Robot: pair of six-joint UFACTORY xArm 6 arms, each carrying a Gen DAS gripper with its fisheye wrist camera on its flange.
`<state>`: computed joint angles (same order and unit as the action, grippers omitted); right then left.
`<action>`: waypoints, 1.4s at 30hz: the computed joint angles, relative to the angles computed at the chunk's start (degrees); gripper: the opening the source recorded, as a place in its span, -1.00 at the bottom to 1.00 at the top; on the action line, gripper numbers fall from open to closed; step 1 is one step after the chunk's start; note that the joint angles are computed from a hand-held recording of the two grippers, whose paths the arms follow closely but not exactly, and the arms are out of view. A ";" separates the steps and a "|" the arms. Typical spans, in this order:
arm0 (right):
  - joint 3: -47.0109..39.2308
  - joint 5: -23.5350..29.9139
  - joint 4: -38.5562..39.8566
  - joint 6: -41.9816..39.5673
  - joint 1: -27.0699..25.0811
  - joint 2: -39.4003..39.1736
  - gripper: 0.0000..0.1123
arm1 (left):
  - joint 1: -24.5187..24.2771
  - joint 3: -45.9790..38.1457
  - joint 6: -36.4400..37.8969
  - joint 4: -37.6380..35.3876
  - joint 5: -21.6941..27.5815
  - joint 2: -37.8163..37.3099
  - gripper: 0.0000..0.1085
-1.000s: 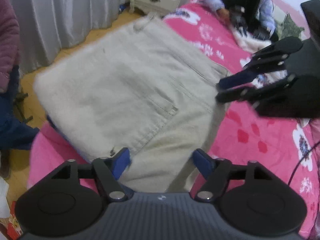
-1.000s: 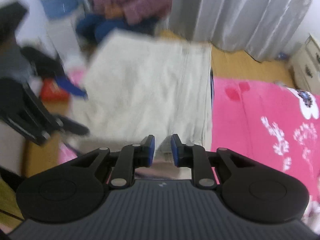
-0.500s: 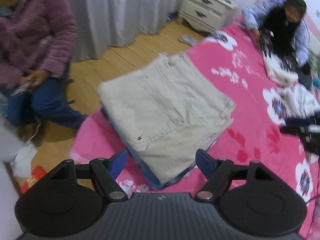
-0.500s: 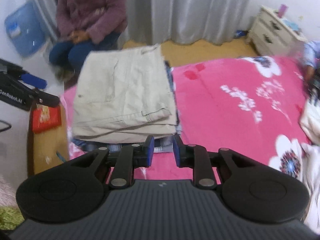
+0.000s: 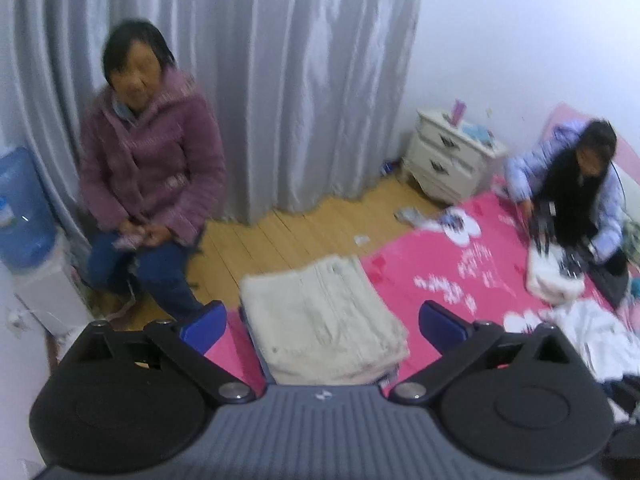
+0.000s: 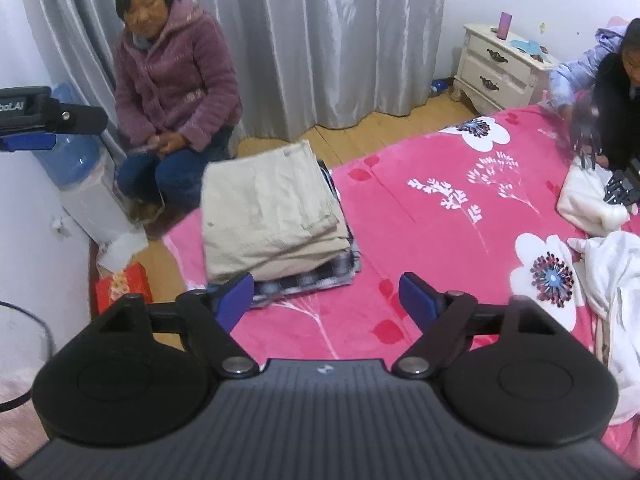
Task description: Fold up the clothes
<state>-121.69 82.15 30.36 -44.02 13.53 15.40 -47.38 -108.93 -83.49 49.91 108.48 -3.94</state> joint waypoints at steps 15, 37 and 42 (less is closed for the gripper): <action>0.58 -8.33 -10.64 6.39 7.99 -3.11 0.81 | 3.87 -15.31 -2.07 -9.03 7.49 9.50 0.88; 0.82 -5.08 -17.57 6.76 13.07 -3.06 0.81 | 3.27 -6.50 -10.09 -11.22 7.21 4.52 0.88; 1.86 -3.54 -18.01 7.88 13.47 -3.58 0.81 | 2.67 -4.81 -12.01 -11.89 6.68 3.20 0.88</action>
